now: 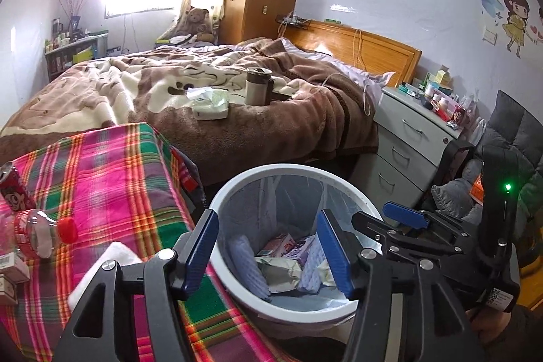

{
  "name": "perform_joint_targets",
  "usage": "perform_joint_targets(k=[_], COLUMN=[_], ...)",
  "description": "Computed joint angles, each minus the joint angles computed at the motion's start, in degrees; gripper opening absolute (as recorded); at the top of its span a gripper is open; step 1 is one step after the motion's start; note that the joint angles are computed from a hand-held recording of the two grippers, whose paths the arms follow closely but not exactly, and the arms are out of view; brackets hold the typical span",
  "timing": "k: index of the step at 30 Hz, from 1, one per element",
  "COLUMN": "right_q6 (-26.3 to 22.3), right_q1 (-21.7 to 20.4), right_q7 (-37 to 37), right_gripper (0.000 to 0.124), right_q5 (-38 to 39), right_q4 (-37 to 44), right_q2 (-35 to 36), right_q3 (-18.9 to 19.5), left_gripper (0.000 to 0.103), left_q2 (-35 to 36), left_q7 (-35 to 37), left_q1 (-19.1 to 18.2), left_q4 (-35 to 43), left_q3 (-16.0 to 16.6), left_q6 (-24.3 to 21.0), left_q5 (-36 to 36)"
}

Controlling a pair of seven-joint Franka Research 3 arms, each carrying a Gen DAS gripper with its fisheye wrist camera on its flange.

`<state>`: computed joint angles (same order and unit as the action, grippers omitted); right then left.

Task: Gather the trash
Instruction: 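Carry the wrapper and foam sleeve over the wastebasket and open both tools, then grasp the white folded cloth with the right tool while the left tool grasps the clear Coke bottle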

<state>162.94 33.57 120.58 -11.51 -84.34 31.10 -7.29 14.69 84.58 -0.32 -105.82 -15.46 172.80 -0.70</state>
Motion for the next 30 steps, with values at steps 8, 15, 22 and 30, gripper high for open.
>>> perform_joint_targets(k=[8,15,22,30], right_q6=[0.72,1.48,1.41,-4.18], right_q1=[0.92,1.53,1.91,2.47], right_q7=[0.26,-1.62,-5.79,-11.89], right_gripper=[0.057,0.058,0.065,0.066], right_q5=[0.11,1.52,4.37,8.78], right_q4=[0.92,3.12,6.86,16.91], right_q2=[0.33,1.63,4.04,10.45], right_q3=[0.40,1.79,4.09,7.55], left_gripper=[0.061,0.061,0.064,0.064], left_q2=[-4.67,-8.70,-13.12,-16.15], left_q7=[-2.82,-10.66,-22.14,-27.19], left_q1=[-0.31,-1.85,-0.15,5.26], left_q4=[-5.45,-9.99,-15.69,-20.22], left_q3=[2.76,7.90,11.79,12.66], left_q6=[2.20,4.14,6.37,6.66], left_q5=[1.19,8.47,20.77,24.09])
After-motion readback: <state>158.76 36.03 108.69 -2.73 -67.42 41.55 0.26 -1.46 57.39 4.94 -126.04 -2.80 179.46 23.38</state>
